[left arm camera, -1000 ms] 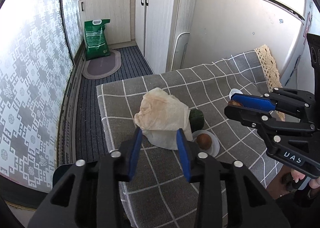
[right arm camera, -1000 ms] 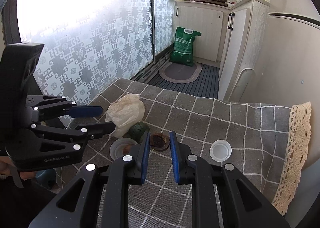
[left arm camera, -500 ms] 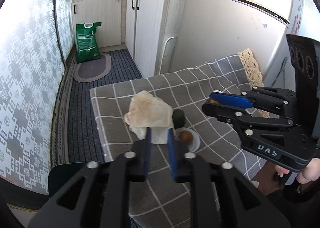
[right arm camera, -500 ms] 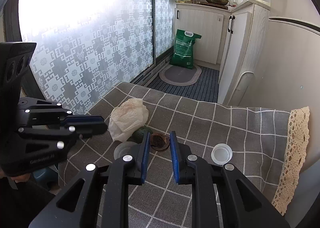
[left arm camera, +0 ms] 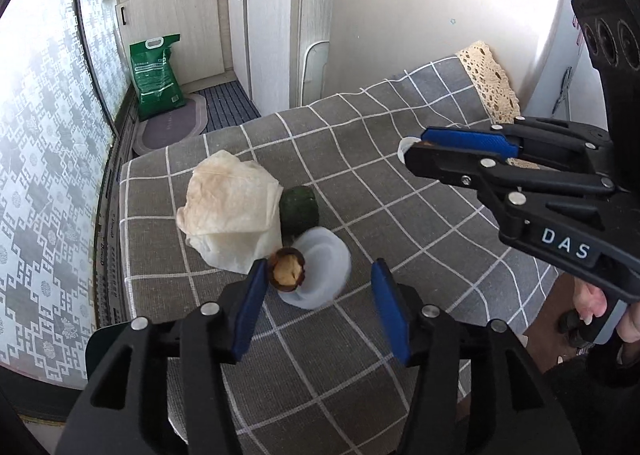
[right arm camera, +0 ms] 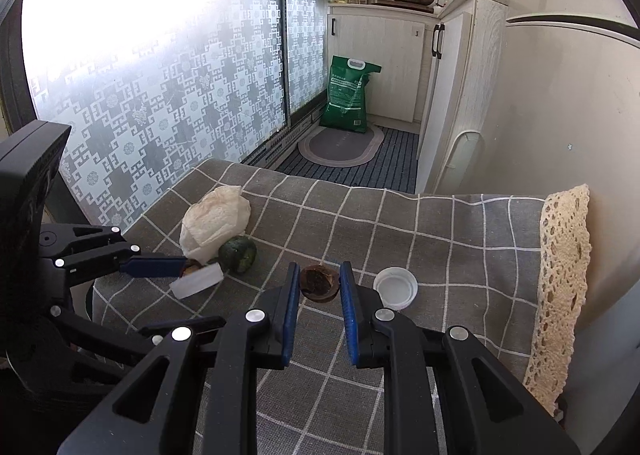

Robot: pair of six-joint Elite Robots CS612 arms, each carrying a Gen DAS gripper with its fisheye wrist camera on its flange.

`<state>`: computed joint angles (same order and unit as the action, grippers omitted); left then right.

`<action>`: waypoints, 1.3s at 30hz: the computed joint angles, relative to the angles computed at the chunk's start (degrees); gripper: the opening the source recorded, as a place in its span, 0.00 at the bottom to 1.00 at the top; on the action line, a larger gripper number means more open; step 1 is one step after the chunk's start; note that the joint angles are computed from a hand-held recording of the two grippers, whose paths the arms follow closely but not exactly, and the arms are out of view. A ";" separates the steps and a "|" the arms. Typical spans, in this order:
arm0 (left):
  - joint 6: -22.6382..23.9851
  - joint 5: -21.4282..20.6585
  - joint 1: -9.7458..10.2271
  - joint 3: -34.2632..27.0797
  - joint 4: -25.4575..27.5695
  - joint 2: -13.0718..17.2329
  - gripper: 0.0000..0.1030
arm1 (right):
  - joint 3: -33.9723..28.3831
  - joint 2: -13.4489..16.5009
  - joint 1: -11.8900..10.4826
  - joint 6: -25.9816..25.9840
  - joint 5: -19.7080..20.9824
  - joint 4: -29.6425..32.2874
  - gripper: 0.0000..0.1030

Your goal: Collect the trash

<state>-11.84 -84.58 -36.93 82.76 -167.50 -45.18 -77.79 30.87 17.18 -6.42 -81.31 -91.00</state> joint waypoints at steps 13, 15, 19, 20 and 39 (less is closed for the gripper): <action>0.82 -0.18 -0.04 -0.52 0.89 0.26 0.40 | -1.34 0.61 -0.54 0.01 0.21 0.60 0.19; 1.07 -0.16 -0.13 -0.45 0.80 0.22 0.40 | -1.17 0.51 -0.45 -0.03 0.12 0.59 0.19; 1.36 -0.20 -0.22 0.06 -0.67 -0.02 0.40 | -0.97 0.40 -0.37 -0.04 0.19 0.45 0.19; 1.53 -0.16 -0.24 0.18 -0.80 -0.11 0.40 | -0.94 0.37 -0.34 -0.05 0.19 0.43 0.19; 5.39 0.98 -0.85 1.77 -0.32 -1.45 0.27 | 0.04 -0.04 0.05 -0.25 -0.02 -0.04 0.19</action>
<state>-6.45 -83.60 -37.79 84.53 -167.82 -46.63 -77.75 30.83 17.23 -6.67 -81.33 -91.05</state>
